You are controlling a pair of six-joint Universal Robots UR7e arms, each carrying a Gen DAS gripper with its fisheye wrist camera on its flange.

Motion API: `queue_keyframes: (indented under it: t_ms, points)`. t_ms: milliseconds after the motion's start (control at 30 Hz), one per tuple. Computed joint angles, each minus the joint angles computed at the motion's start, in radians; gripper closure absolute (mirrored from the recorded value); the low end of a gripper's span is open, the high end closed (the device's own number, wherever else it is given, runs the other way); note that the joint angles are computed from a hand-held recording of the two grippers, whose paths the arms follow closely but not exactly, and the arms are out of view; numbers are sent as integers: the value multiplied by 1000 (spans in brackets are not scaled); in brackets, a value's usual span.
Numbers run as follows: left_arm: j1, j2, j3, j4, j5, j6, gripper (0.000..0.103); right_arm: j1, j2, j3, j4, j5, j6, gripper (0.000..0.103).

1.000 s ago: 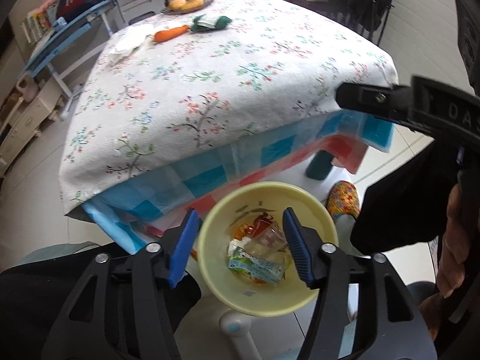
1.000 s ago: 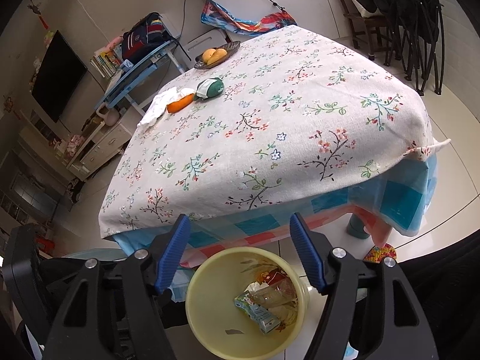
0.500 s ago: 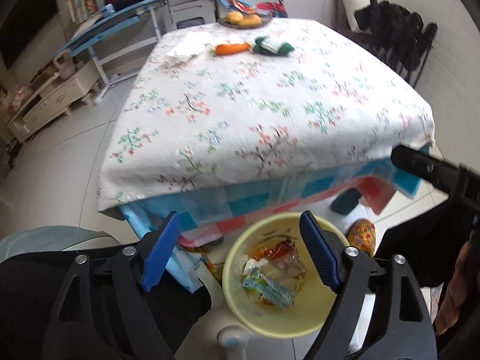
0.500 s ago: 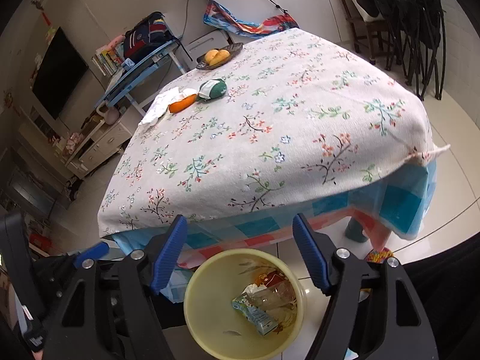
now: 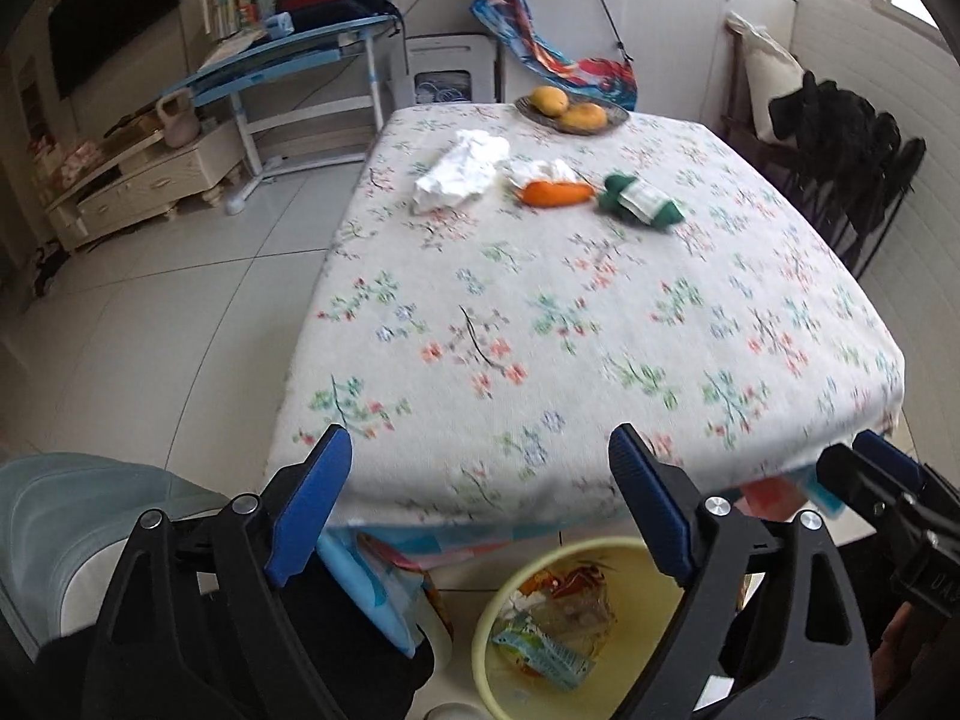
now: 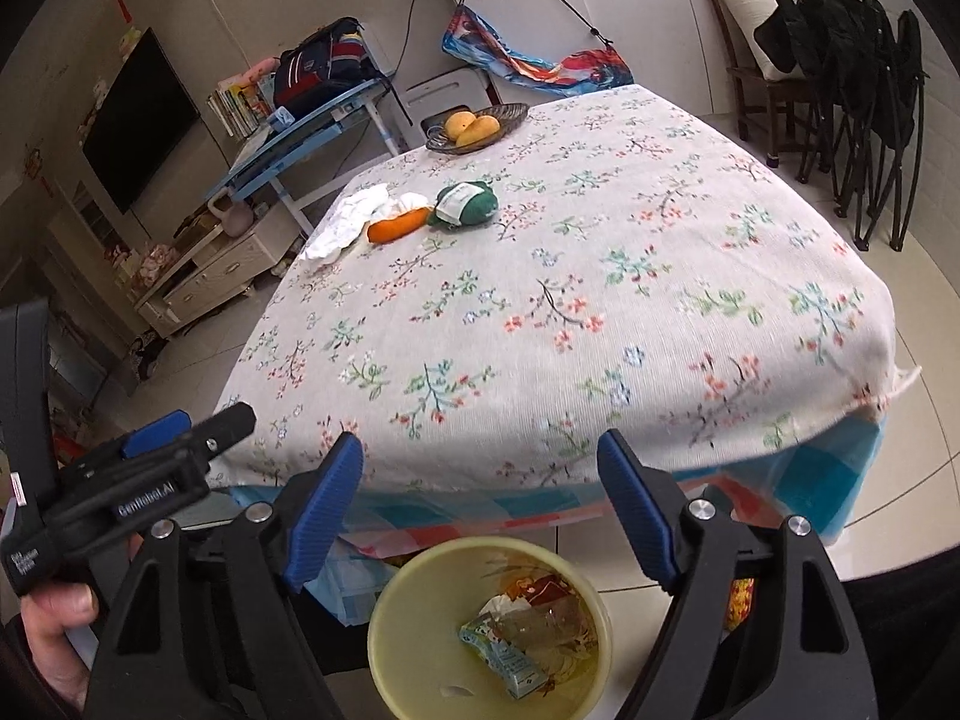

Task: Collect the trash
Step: 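Move both grippers back over the table toward the remaining trash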

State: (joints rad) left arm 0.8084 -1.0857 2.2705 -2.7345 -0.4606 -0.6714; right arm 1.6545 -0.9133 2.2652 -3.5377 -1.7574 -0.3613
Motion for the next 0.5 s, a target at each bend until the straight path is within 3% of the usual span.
queue_keyframes:
  t_ms: [500]
  points:
    - [119, 81, -191, -121, -10, 229, 19, 51, 84, -232, 171, -66, -75, 26]
